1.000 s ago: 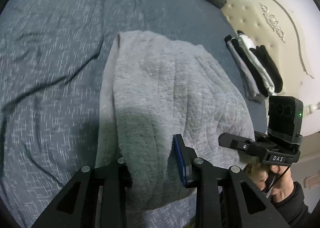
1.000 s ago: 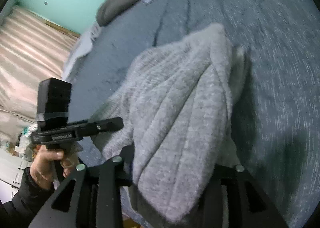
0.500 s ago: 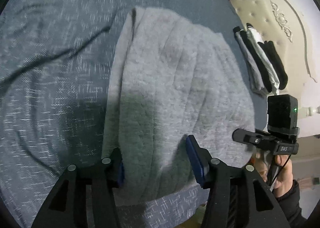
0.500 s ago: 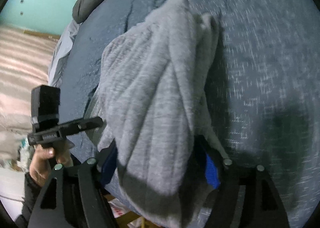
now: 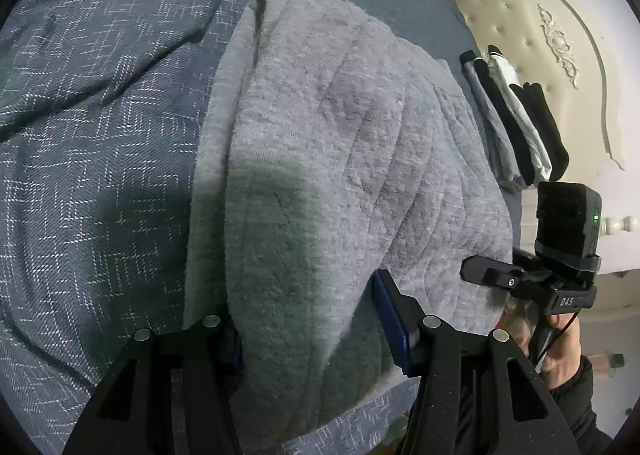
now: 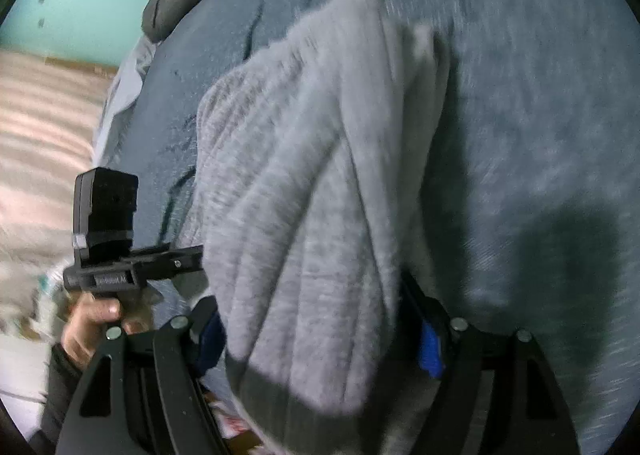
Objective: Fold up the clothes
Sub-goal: 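Carry the held sweatshirt bundle toward the cream headboard with both grippers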
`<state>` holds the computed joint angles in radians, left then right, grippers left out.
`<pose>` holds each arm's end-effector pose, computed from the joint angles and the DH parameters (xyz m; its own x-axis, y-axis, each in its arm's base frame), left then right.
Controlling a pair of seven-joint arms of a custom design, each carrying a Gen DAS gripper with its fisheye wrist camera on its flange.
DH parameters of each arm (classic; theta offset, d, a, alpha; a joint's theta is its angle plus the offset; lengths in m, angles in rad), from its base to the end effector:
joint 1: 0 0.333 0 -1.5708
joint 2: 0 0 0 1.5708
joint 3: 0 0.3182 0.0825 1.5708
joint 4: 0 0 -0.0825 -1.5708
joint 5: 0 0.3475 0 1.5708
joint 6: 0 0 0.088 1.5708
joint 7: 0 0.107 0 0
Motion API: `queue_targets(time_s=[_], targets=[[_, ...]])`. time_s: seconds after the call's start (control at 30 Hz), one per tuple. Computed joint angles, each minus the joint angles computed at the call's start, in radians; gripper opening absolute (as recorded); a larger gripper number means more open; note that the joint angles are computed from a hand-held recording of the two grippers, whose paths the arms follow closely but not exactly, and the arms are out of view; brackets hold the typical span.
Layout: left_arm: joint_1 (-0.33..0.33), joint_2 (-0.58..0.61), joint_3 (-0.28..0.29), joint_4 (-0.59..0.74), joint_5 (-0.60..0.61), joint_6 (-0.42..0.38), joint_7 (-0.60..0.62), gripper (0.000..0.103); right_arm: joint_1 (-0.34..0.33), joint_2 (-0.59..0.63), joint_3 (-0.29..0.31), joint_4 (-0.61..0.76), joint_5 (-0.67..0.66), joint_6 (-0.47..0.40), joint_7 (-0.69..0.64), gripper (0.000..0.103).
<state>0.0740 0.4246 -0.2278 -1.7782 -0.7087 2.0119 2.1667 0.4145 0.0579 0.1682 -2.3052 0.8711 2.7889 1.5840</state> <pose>0.5993 -0.1184 0.3494 -0.2998 -0.6925 0.6561 -0.9435 0.3170 -0.0965 0.4506 0.2544 0.3840 -0.1158 -0.8297 -0.5461 -0.9562 0.2420 -0.1648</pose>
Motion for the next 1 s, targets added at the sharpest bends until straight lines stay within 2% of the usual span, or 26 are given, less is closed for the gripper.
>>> queue_targets(time_s=[0.07, 0.17, 0.3, 0.47, 0.5, 0.6, 0.73, 0.83, 1.0], targets=[[0.001, 0.003, -0.001, 0.002, -0.002, 0.0, 0.0, 0.057, -0.003, -0.005, -0.01, 0.001, -0.078, -0.029, 0.036, 0.077], [0.002, 0.002, 0.0, 0.001, -0.001, 0.001, 0.002, 0.057, -0.006, 0.015, -0.01, 0.011, -0.103, -0.033, 0.054, 0.087], [0.002, 0.005, 0.0, 0.006, 0.005, -0.002, 0.007, 0.057, -0.026, 0.052, 0.015, 0.022, 0.065, -0.013, -0.057, 0.095], [-0.012, 0.017, -0.007, 0.018, 0.017, 0.011, -0.001, 0.057, -0.025, 0.063, 0.028, 0.023, 0.141, 0.018, -0.138, 0.094], [-0.012, 0.02, -0.007, 0.02, 0.017, 0.014, 0.0, 0.057, -0.025, 0.065, 0.03, 0.025, 0.153, 0.022, -0.155, 0.09], [-0.006, 0.02, -0.008, 0.018, 0.017, 0.015, 0.016, 0.057, -0.03, 0.072, 0.04, 0.039, 0.225, 0.017, -0.228, 0.066], [-0.008, 0.025, -0.013, 0.024, 0.016, 0.016, 0.021, 0.05, -0.021, 0.082, 0.04, 0.052, 0.24, 0.018, -0.25, 0.055], [-0.011, 0.026, -0.017, 0.03, 0.011, 0.014, 0.023, 0.043, -0.019, 0.08, 0.042, 0.054, 0.267, 0.023, -0.275, 0.05], [-0.022, 0.003, -0.017, 0.03, 0.02, 0.028, 0.02, 0.038, -0.001, 0.078, 0.047, 0.076, 0.257, 0.056, -0.26, 0.044]])
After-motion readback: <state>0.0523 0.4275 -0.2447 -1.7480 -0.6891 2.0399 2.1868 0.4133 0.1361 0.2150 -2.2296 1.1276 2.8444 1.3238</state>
